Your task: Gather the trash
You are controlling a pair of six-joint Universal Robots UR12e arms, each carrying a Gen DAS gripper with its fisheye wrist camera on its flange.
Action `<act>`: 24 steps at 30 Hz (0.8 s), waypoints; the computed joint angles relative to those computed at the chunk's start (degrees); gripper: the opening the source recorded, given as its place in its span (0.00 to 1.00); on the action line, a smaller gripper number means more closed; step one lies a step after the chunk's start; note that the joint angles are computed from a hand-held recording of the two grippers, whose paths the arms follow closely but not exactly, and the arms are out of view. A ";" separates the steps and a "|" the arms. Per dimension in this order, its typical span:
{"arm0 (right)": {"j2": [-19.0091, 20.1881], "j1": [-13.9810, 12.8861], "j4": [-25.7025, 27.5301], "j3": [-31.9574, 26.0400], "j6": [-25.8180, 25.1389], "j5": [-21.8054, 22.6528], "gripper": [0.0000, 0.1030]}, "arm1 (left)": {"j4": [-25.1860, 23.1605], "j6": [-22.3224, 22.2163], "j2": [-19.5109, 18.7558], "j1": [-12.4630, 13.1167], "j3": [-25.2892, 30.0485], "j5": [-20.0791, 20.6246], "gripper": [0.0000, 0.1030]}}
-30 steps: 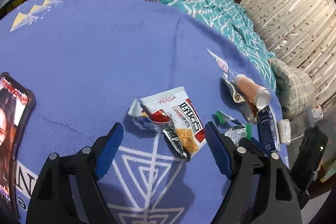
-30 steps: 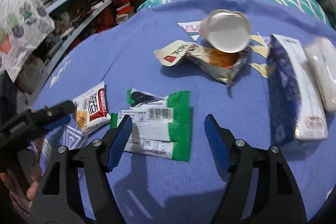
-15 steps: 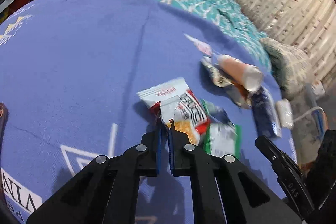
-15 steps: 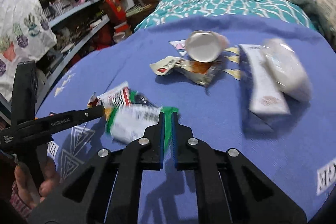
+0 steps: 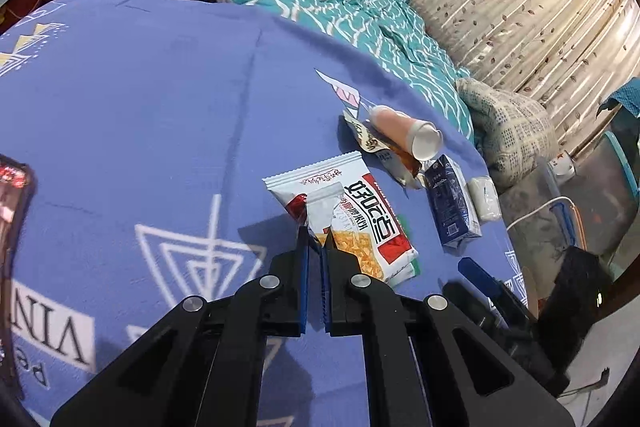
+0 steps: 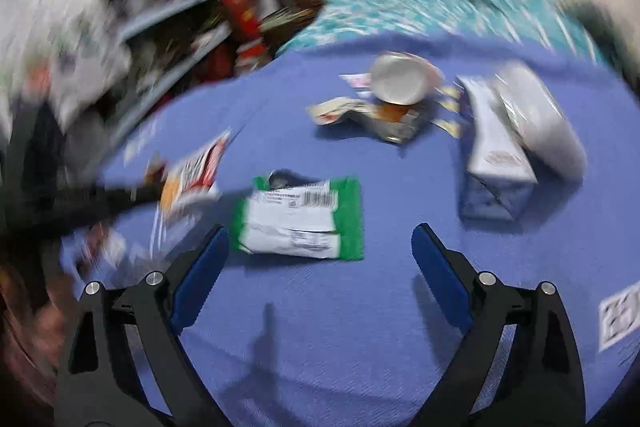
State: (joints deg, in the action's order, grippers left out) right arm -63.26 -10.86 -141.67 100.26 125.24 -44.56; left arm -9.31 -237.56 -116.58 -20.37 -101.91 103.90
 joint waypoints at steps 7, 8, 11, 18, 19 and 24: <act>-0.25 4.57 -9.89 2.88 -8.80 -10.99 0.86 | 0.78 0.01 0.42 -0.17 -0.66 0.25 0.05; 0.24 4.94 -9.25 2.04 -7.59 -11.82 0.86 | 0.87 -0.07 0.53 -0.23 -0.82 0.34 0.05; 1.61 5.15 -2.86 -1.15 -6.56 -12.32 0.74 | 0.83 -0.36 0.84 -0.18 -1.33 0.54 0.05; 2.54 2.49 6.12 -4.80 -2.75 -6.99 0.14 | -0.17 0.15 0.71 -0.37 -0.85 0.19 0.05; 2.36 1.77 6.72 -4.77 -2.60 -5.86 0.13 | -0.40 0.70 0.49 -0.53 -0.40 0.05 0.05; 0.35 -3.28 11.05 -3.70 -2.26 0.86 0.13 | -0.65 5.53 -1.25 -1.55 2.99 -2.92 0.05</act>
State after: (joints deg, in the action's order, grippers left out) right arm -62.92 -14.14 -130.63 96.56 122.98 -43.69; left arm -9.96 -232.04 -117.83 -21.92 -98.91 100.98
